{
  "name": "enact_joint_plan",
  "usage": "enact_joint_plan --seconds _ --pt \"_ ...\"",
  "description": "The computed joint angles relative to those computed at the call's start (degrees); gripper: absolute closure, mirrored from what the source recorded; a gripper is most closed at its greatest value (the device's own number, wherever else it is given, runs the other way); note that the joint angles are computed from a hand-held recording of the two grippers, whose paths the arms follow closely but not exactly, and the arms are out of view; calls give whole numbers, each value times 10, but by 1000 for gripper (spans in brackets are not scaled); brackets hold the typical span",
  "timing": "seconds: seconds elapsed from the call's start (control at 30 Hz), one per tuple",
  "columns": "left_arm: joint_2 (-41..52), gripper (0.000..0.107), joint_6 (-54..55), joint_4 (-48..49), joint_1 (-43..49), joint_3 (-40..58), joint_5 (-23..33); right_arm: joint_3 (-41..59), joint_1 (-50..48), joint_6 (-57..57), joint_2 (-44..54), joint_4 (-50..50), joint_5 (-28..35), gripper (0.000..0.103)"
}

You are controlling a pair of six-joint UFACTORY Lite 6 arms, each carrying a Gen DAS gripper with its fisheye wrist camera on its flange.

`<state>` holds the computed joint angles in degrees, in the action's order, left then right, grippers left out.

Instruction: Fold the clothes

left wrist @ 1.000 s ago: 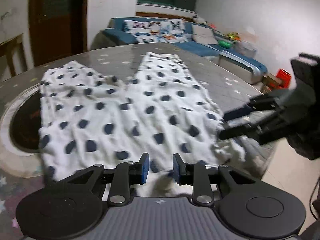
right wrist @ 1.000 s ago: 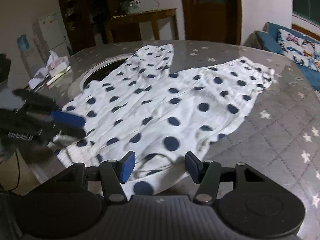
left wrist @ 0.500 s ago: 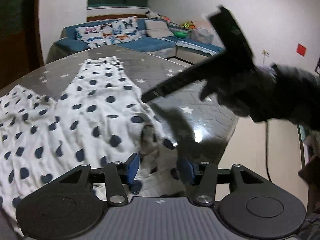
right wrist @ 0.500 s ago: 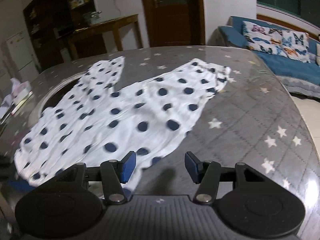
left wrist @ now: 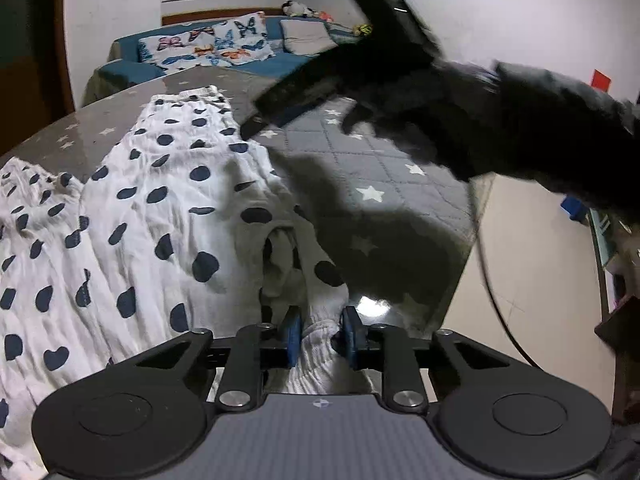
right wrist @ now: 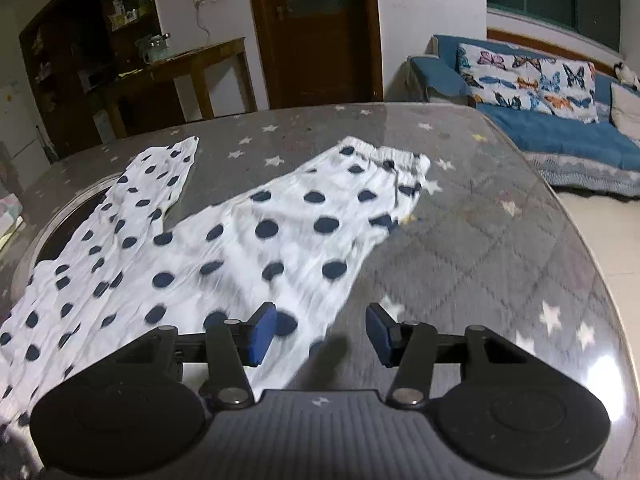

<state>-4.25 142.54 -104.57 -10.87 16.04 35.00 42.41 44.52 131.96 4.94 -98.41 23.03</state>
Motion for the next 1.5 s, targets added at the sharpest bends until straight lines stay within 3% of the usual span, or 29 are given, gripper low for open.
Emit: enact_joint_plan --seconds 0.27,0.63,1.0,1.27,1.5 --pt "21 84 -26 35 15 17 16 133 -56 -30 128 -60 -35 53" --pt "64 84 -66 94 48 51 49 329 -137 -176 300 20 -63 53" --pt "94 83 -81 121 63 73 70 495 -207 -294 420 129 -44 52" --pt "87 81 -78 122 68 68 72 457 -220 -258 385 111 -45 51" --pt "41 67 -59 77 42 38 43 416 -225 -227 360 105 -70 54"
